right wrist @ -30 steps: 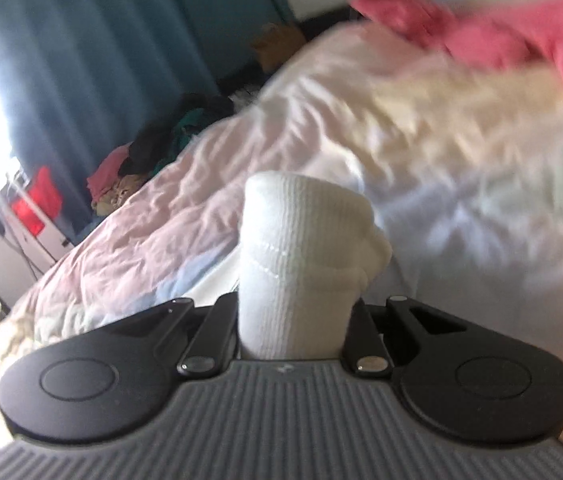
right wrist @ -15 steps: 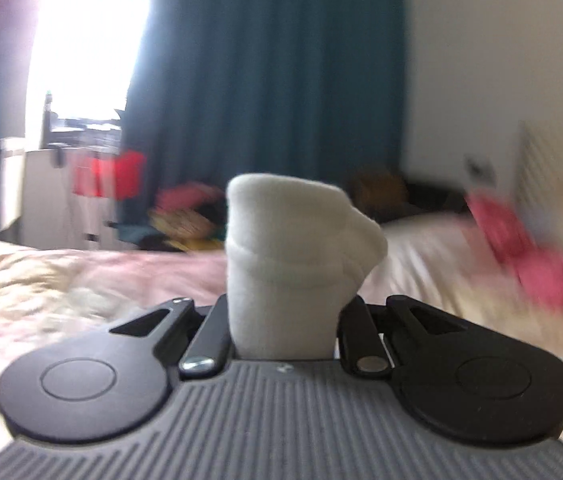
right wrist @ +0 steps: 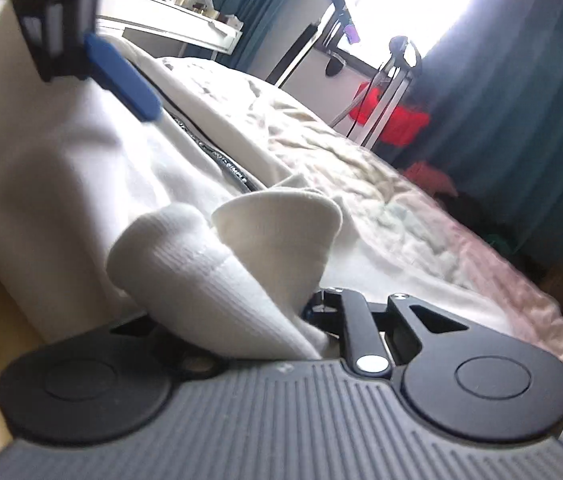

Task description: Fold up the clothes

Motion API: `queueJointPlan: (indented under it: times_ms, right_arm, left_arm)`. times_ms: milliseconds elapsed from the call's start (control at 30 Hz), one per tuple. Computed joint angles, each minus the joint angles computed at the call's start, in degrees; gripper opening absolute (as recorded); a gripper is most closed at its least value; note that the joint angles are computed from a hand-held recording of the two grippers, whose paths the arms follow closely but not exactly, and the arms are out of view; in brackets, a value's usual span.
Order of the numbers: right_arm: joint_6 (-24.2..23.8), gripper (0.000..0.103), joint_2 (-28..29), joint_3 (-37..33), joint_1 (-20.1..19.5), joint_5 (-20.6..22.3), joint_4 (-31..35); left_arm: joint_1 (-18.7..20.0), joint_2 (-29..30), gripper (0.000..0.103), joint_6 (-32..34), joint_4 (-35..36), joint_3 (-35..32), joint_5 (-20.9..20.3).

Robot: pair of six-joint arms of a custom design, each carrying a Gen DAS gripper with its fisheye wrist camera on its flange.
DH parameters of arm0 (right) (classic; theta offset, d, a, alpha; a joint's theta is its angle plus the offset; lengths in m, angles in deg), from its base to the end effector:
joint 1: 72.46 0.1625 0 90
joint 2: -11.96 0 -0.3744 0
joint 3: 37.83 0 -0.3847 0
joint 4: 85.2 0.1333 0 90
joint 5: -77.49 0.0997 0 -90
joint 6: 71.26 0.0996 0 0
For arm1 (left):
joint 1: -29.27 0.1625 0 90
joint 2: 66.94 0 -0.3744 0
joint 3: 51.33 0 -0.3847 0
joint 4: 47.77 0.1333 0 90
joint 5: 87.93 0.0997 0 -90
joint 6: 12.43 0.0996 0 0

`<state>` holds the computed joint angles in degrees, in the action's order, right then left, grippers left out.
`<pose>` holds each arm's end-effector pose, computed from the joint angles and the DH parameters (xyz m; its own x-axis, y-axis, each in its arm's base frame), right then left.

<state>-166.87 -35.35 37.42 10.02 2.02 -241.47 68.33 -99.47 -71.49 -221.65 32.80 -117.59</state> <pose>0.0612 -0.7461 0.2436 -0.0064 -0.7713 0.6365 -0.9854 -0.1035 -0.1352 -0.3780 -0.5899 0.0739 -0.9087 -0.4097 0.0803 -0.2390 0.3527 -0.9047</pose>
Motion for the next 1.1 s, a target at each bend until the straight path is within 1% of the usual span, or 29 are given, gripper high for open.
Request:
queueJointPlan:
  times_ms: [100, 133, 167, 233, 333, 367, 400, 433, 467, 500, 567, 600, 633, 700, 767, 833, 867, 933, 967, 1000, 1067, 1100]
  right_arm:
    - [5.1, 0.015, -0.2, -3.5, 0.2, 1.3, 4.6]
    - [6.2, 0.015, -0.4, -4.3, 0.2, 1.9, 5.6]
    - [6.0, 0.015, -1.0, -4.0, 0.0, 2.9, 5.7]
    - [3.9, 0.015, -2.8, -2.2, -0.3, 4.6, 6.2]
    - [-2.8, 0.016, -4.5, 0.5, -0.8, 6.3, 5.9]
    - [-4.3, 0.016, -4.9, 1.2, -0.9, 6.9, 5.8]
    - [-4.1, 0.016, -5.0, 1.1, -0.9, 7.2, 6.2]
    - [-3.4, 0.016, -5.0, 0.5, -0.9, 7.2, 6.9]
    - [-2.6, 0.016, -4.9, 0.0, -0.9, 7.3, 7.4]
    - [-1.8, 0.016, -4.7, -0.5, -0.9, 7.3, 7.7]
    - [-0.7, 0.016, -4.3, -1.1, -0.9, 7.6, 8.2]
    - [-0.6, 0.017, -4.2, -1.1, -0.9, 7.5, 8.3]
    - [-0.5, 0.017, -4.2, -1.0, -0.9, 7.5, 8.3]
    - [-0.9, 0.017, -3.7, -0.9, -0.8, 7.8, 7.9]
    - [-1.5, 0.018, -3.1, -0.6, -0.7, 8.5, 6.9]
    - [-1.7, 0.021, -2.4, 0.0, -0.2, 9.5, 5.6]
    - [-1.0, 0.026, -2.0, -0.2, 0.2, 9.5, 6.1]
    - [1.1, 0.042, -1.0, -1.6, 1.1, 8.0, 9.1]
    - [1.8, 0.058, -0.6, -2.3, 1.5, 6.7, 11.4]
    - [1.6, 0.069, -0.3, -2.8, 1.8, 5.5, 13.5]
    - [1.6, 0.070, 0.2, -3.7, 2.1, 3.3, 17.1]
    - [2.1, 0.070, 0.4, -4.2, 2.0, 2.9, 18.0]
  left_arm:
    - [1.5, 1.1, 0.102, 1.0, 1.3, -1.9, -2.7]
    - [2.0, 1.6, 0.103, 1.4, 1.6, -2.7, -3.5]
    - [2.7, 2.0, 0.103, 2.0, 1.6, -3.6, -4.6]
    - [4.1, 3.0, 0.102, 5.0, 0.3, -5.4, -7.1]
    - [5.9, 4.2, 0.099, 10.2, -2.8, -8.1, -10.9]
    - [6.5, 4.5, 0.099, 11.7, -3.6, -8.8, -12.2]
    - [7.1, 4.5, 0.092, 12.1, -3.2, -9.2, -13.5]
    - [7.7, 4.3, 0.080, 11.5, -1.2, -9.8, -14.2]
    - [8.2, 4.2, 0.073, 10.9, 0.9, -10.5, -15.0]
    - [8.8, 4.2, 0.062, 10.3, 2.9, -11.2, -15.7]
    - [9.8, 4.1, 0.056, 9.4, 7.7, -13.0, -16.8]
    - [10.0, 4.1, 0.043, 9.1, 11.7, -14.5, -16.4]
    - [10.2, 4.2, 0.028, 9.3, 14.8, -15.8, -15.7]
    - [10.2, 4.2, 0.023, 11.7, 16.8, -17.3, -14.0]
    - [10.0, 4.4, 0.022, 15.7, 13.5, -17.7, -12.1]
    - [9.8, 4.7, 0.022, 19.0, 12.2, -18.2, -9.4]
    - [9.7, 4.6, 0.022, 20.7, 12.4, -18.1, -7.9]
    - [9.7, 4.5, 0.023, 23.5, 12.5, -17.7, -5.5]
    - [10.2, 4.1, 0.024, 22.6, 13.3, -17.0, -6.0]
    - [11.0, 3.4, 0.025, 20.9, 14.2, -16.0, -7.4]
    - [11.9, 2.2, 0.029, 18.9, 13.5, -13.6, -9.8]
    - [12.1, 1.6, 0.031, 18.5, 12.7, -12.5, -10.4]
